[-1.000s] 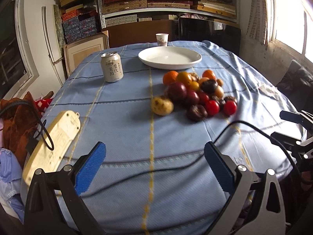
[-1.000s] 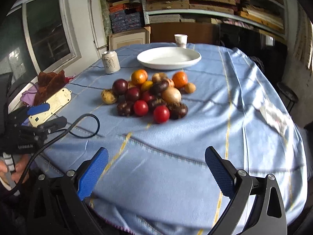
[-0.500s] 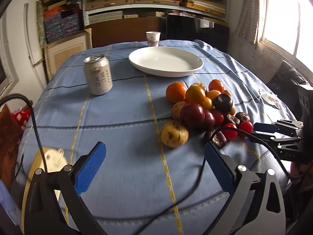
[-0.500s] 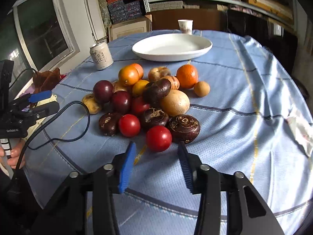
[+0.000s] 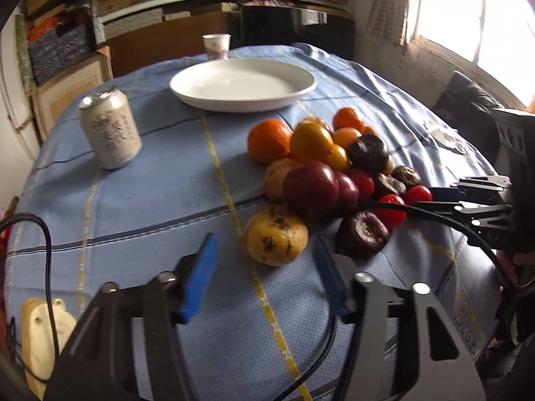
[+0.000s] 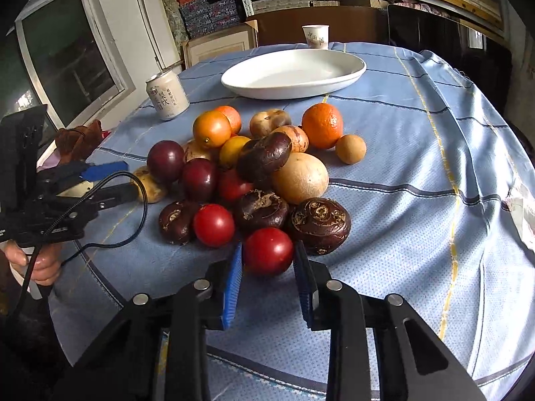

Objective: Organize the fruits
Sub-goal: 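Grasp the yellow potato with the left tool while the right tool grasps a red tomato, then carry the potato and tomato onto the white plate and open both tools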

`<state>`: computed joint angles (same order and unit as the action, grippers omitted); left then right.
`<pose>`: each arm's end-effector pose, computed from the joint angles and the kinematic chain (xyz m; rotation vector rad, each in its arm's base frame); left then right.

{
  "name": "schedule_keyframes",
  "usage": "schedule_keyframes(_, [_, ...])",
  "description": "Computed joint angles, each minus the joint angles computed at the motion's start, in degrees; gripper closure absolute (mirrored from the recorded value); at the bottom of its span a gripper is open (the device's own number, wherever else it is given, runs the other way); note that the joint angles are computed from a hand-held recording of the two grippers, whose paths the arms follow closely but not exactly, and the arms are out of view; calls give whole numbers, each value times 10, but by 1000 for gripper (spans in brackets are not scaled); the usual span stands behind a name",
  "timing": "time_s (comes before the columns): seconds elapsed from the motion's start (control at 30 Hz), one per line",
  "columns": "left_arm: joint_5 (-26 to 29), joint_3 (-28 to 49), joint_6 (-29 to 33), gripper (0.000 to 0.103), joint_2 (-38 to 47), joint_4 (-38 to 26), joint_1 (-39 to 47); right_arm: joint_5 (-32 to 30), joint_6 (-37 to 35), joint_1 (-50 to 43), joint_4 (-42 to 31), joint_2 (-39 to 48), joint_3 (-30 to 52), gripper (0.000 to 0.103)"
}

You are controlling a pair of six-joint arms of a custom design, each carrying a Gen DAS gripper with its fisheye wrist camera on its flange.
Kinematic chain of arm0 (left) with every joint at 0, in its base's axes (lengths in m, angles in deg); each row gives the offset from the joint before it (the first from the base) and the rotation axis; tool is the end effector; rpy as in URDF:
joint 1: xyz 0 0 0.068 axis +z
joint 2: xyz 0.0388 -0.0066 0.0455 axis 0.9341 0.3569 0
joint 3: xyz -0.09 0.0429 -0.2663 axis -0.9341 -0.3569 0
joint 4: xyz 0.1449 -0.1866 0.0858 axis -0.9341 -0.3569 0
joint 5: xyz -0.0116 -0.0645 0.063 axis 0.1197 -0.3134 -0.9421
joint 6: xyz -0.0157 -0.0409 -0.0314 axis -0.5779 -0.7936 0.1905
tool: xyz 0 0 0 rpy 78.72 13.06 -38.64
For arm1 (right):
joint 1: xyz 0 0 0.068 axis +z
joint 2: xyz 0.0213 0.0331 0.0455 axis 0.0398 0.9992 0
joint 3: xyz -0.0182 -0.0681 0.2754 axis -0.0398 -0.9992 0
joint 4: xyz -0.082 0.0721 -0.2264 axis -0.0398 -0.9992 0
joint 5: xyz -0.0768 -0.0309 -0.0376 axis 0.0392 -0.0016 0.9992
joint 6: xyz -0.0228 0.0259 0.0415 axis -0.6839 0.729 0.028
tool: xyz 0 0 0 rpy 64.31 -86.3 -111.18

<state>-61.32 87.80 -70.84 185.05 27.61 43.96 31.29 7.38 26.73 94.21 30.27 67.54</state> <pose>0.2208 -0.0995 0.0536 0.2658 2.4292 -0.1511 0.2550 0.1249 0.0435 -0.5746 2.4198 0.4864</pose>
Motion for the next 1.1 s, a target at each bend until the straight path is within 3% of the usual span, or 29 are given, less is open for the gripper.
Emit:
schedule_keyframes(0.17, [27, 23, 15, 52, 33, 5, 14, 12, -1, 6, 21, 1, -12, 73])
schedule_keyframes(0.37, [7, 54, 19, 52, 59, -25, -6, -3, -2, -3, 22, -3, -16, 73])
schedule_keyframes(0.43, [10, 62, 22, 59, 67, -33, -7, -17, -9, -10, 11, -15, -18, 73])
schedule_keyframes(0.7, [2, 33, 14, 60, 28, -18, 2, -98, -43, -52, -65, -96, -2, 73])
schedule_keyframes(0.9, [37, 37, 36, 60, -78, -82, 42, -123, -59, -69, -146, -96, 111, 73])
schedule_keyframes(1.0, [55, 102, 35, 60, -92, -146, 71, -131, -62, -73, -203, -45, 219, 73])
schedule_keyframes(1.1, [94, 232, 37, 60, -46, -238, 102, -119, -57, -72, -278, 40, 364, 73])
